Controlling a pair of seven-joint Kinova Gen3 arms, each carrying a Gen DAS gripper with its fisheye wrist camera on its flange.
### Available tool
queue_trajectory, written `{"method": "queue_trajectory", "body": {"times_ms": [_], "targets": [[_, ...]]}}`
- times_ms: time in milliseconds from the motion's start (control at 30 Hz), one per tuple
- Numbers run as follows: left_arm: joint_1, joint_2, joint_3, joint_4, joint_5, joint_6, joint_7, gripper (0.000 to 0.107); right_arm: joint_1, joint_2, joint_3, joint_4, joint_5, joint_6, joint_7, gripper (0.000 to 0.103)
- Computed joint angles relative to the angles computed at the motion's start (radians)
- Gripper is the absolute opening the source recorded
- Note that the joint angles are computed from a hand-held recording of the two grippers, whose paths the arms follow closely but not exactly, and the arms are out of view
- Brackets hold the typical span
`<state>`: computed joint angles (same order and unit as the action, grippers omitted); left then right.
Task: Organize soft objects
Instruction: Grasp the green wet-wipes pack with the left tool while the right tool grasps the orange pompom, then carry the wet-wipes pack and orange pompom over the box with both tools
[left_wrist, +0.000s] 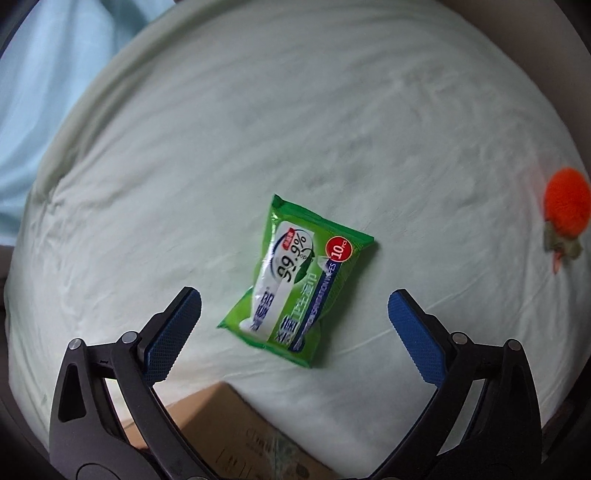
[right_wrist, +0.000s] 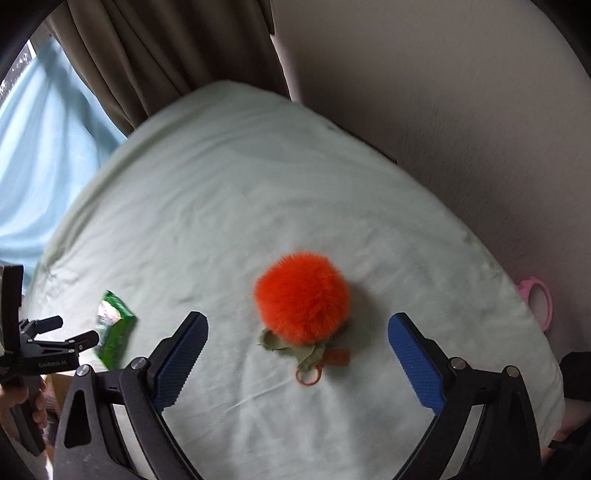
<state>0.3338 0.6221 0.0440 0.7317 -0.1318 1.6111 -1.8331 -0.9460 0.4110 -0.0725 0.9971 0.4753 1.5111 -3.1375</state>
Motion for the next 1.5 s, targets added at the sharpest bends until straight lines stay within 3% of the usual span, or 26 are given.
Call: {"method": "queue_trajectory", "body": {"times_ms": [300,367,500,533,567,600,867,1167,1500], "targets": [[0.003,0.103,-0.005,-0.056,-0.016,0.022,-0.049,0.077,0.046,0.01,0.004,0.137,0.003,-0.135,-0.051,0.095],[-0.023,0.112,0.006,-0.072,0.019,0.034,-0.058,0.07,0.061,0.025,0.001,0.142,-0.006,-0.154,-0.033,0.076],[-0.037,0.106,0.008,-0.063,0.04,0.026,-0.087,0.052,0.058,0.041,0.007,0.141,-0.004,-0.171,-0.017,0.056],[-0.037,0.103,0.006,-0.061,0.041,0.025,-0.085,0.045,0.057,0.044,0.008,0.138,-0.005,-0.171,-0.011,0.047],[-0.035,0.104,0.003,-0.066,0.041,0.028,-0.082,0.044,0.061,0.048,0.008,0.132,-0.011,-0.169,-0.001,0.037],[-0.038,0.107,0.003,-0.076,0.046,0.035,-0.077,0.043,0.063,0.054,0.008,0.122,-0.02,-0.163,0.008,0.035],[-0.047,0.07,0.013,-0.106,0.097,0.062,-0.002,0.038,0.034,0.038,0.025,0.114,0.017,-0.151,-0.006,0.034],[-0.037,-0.031,0.02,-0.141,0.118,0.088,0.068,0.038,-0.027,-0.024,0.012,0.086,0.113,-0.075,-0.019,0.034],[-0.045,-0.197,0.025,-0.233,0.145,0.179,0.19,0.038,-0.162,-0.048,-0.01,-0.121,0.255,0.122,0.086,0.034]]}}
